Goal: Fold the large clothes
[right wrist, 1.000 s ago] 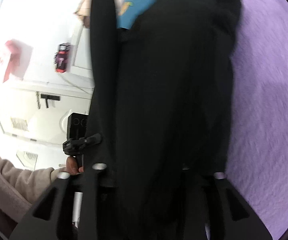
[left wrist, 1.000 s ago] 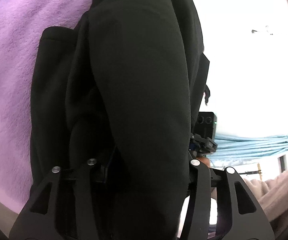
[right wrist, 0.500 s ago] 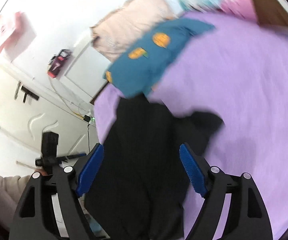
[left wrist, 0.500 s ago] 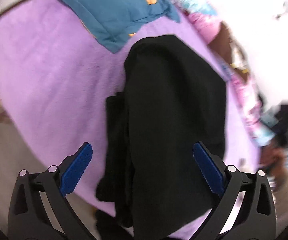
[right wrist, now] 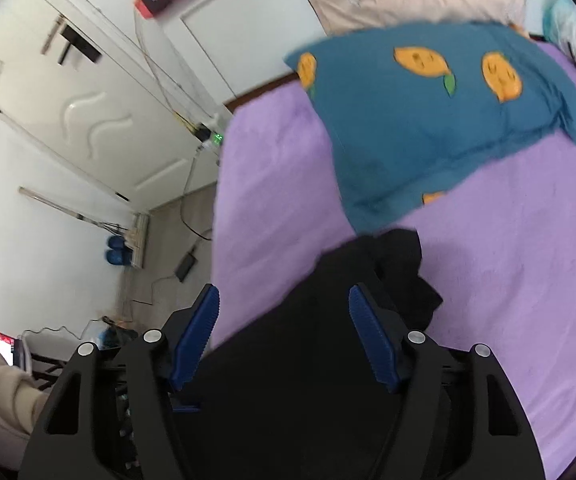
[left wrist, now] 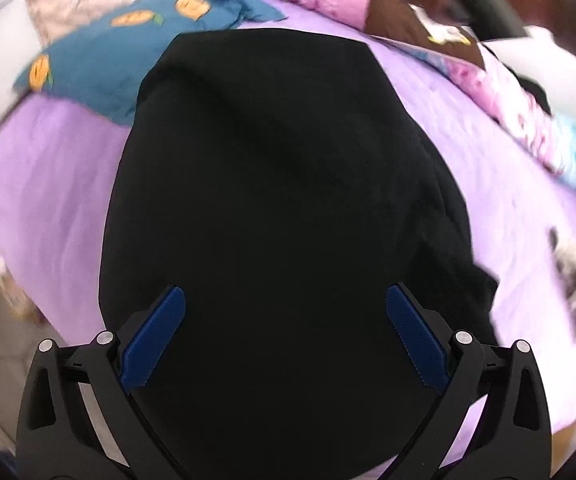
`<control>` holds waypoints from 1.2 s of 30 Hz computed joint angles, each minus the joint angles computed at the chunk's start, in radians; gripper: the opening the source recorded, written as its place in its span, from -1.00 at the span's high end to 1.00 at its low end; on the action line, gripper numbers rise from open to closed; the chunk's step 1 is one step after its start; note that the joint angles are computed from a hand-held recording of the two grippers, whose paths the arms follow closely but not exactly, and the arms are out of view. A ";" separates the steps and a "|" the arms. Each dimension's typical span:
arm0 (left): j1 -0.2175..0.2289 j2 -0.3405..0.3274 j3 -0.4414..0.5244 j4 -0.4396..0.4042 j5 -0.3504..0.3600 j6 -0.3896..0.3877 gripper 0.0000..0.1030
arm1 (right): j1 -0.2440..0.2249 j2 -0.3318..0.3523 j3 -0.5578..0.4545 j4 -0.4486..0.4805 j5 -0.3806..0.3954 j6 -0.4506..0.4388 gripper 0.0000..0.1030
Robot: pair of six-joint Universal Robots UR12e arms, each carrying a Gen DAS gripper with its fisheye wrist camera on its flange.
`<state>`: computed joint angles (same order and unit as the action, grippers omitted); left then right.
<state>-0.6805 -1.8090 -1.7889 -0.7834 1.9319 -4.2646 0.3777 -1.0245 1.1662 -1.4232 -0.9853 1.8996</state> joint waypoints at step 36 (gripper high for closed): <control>0.335 0.117 -0.268 0.626 -0.305 0.570 -0.88 | -0.147 -0.103 0.292 -0.421 0.000 0.207 -0.56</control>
<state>-0.3450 -1.6920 -2.0574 -0.1578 1.6268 -3.6945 0.2312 -1.1278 1.4586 -1.8443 -0.9848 2.1062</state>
